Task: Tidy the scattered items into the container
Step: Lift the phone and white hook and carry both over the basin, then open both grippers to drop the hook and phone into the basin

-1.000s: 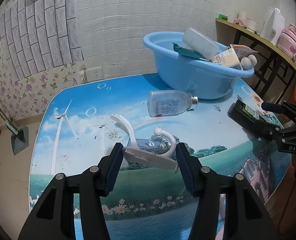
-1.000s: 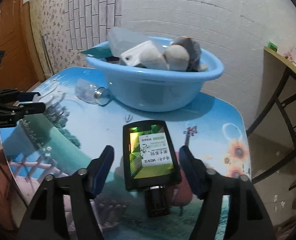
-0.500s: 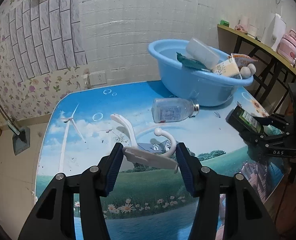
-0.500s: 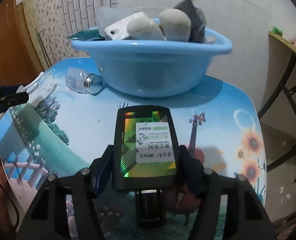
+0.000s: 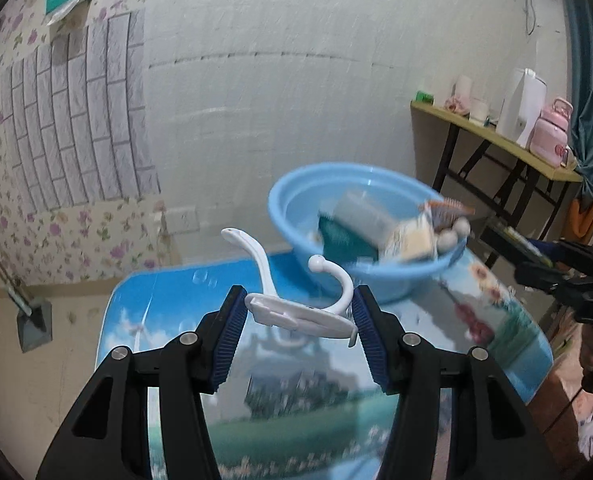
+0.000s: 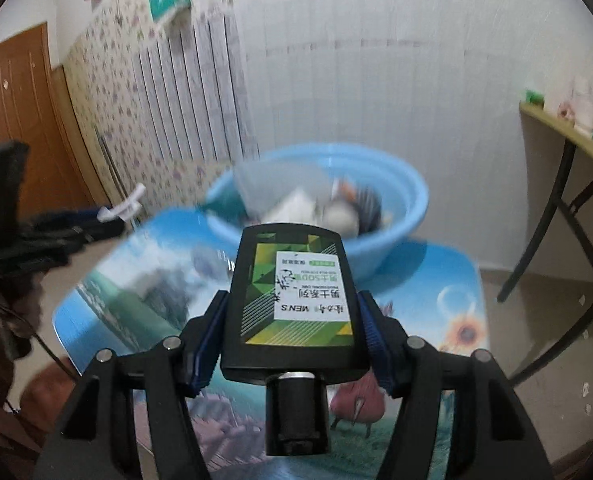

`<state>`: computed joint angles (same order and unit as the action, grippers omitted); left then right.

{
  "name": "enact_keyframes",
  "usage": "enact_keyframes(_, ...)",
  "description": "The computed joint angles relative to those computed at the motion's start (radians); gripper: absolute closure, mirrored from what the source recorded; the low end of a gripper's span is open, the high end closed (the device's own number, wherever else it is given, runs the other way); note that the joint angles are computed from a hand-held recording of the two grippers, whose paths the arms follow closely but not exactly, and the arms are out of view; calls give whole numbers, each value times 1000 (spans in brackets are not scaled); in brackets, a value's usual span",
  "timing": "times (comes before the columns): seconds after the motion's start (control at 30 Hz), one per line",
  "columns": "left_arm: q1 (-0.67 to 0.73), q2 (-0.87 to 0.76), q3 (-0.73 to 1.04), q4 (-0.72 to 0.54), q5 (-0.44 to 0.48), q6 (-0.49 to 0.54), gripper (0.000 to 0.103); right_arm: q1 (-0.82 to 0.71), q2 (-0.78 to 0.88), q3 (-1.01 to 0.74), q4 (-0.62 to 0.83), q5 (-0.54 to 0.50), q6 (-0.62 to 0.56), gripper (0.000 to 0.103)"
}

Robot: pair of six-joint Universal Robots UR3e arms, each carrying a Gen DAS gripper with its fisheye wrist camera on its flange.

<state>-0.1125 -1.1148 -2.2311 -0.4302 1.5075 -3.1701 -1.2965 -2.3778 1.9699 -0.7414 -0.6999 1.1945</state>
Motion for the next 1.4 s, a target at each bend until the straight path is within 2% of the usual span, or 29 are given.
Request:
enact_keyframes(0.1, -45, -128, 105, 50, 16, 6, 49, 55, 44, -69, -1, 62, 59, 41)
enact_keyframes(0.13, -59, -160, 132, 58, 23, 7, 49, 92, 61, -75, -54, 86, 115, 41)
enact_keyframes(0.23, -90, -276, 239, 79, 16, 19, 49, 253, 79, 4, -432, 131, 422, 41)
enact_keyframes(0.37, -129, -433, 396, 76, 32, 47, 49, 449, 203, 109, -984, 107, 814, 41)
enact_keyframes(0.47, -134, -519, 481, 68, 23, 74, 49, 562, 356, 110, -1290, 49, 1006, 41)
enact_keyframes(0.6, -137, -602, 566, 45, 8, 116, 49, 680, 514, 85, -1526, -22, 1162, 41)
enact_keyframes(0.7, -145, -653, 612, 35, 16, 119, 49, 728, 605, 46, -1610, -56, 1219, 41)
enact_keyframes(0.83, -121, -682, 628, 21, -30, 116, 49, 769, 698, 14, -1687, -89, 1273, 41)
enact_keyframes(1.0, -134, -705, 632, 32, 8, 125, 41, 815, 766, -8, -1755, -146, 1299, 41)
enact_keyframes(1.27, -121, -609, 496, 72, 17, 86, 25, 828, 799, -5, -1788, -170, 1330, 39)
enact_keyframes(1.4, -100, -522, 378, 107, 6, 69, 20, 831, 768, 37, -1827, -199, 1324, 33)
